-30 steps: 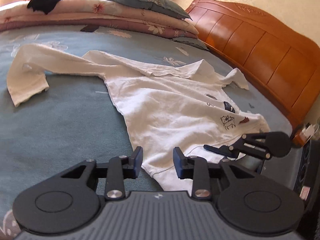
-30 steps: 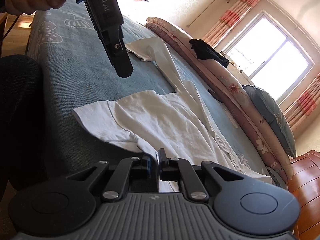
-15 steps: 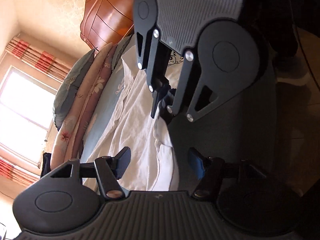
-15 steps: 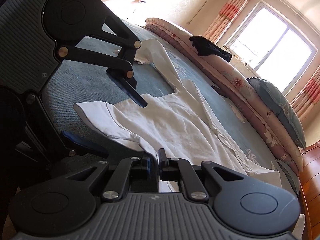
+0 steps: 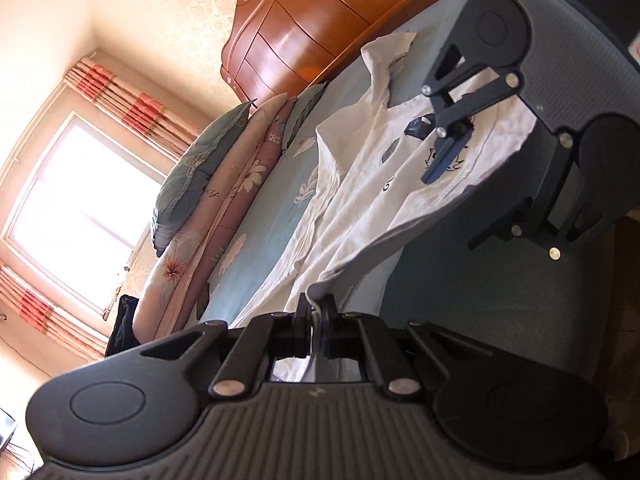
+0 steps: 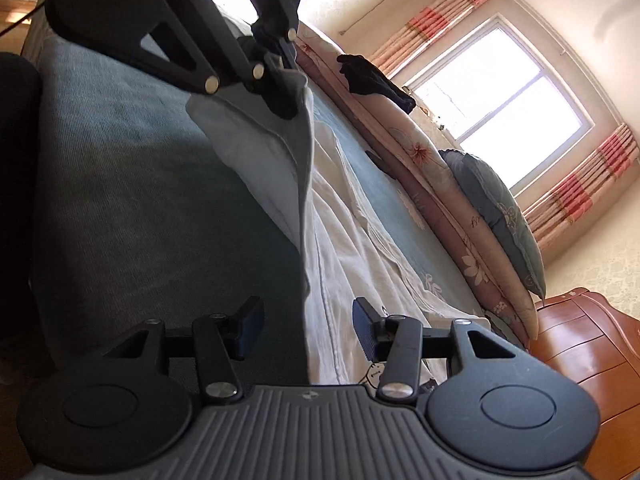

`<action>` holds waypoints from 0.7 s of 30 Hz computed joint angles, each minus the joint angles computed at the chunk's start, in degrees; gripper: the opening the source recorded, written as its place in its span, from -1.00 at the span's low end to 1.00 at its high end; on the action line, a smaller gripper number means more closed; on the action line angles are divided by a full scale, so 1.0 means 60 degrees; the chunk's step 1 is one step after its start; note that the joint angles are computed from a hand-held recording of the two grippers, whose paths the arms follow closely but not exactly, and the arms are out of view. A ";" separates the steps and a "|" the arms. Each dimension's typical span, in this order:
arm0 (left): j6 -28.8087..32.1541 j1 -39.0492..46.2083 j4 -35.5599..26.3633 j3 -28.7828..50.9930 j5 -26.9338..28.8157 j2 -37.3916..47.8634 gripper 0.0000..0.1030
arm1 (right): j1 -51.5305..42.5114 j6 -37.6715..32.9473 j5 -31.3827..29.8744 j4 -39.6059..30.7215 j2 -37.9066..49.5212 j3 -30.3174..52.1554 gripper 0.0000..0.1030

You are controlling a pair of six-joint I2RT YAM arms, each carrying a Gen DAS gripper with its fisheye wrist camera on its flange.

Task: Fold clothes

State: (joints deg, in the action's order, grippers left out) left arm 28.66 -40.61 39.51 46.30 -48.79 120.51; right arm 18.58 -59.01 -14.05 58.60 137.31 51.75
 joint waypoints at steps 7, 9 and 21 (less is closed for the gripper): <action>-0.0236 0.0034 -0.0099 -0.0113 0.0035 -0.0145 -0.93 | -0.0757 -0.0508 0.1665 0.1204 0.1225 0.0711 -0.08; -0.0304 0.0105 -0.0178 -0.0144 0.0083 -0.0189 -0.92 | -0.1056 -0.0755 0.1773 0.1265 0.1446 0.0929 -0.22; -0.0209 0.0048 -0.1813 -0.0637 0.0435 -0.1466 -0.96 | -0.1920 -0.1523 -0.0016 -0.4554 -0.1277 0.1404 -0.93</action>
State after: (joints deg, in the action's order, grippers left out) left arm 27.41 -40.33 28.64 42.48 -46.18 111.71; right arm 7.06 -68.15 -14.14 31.28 129.65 60.18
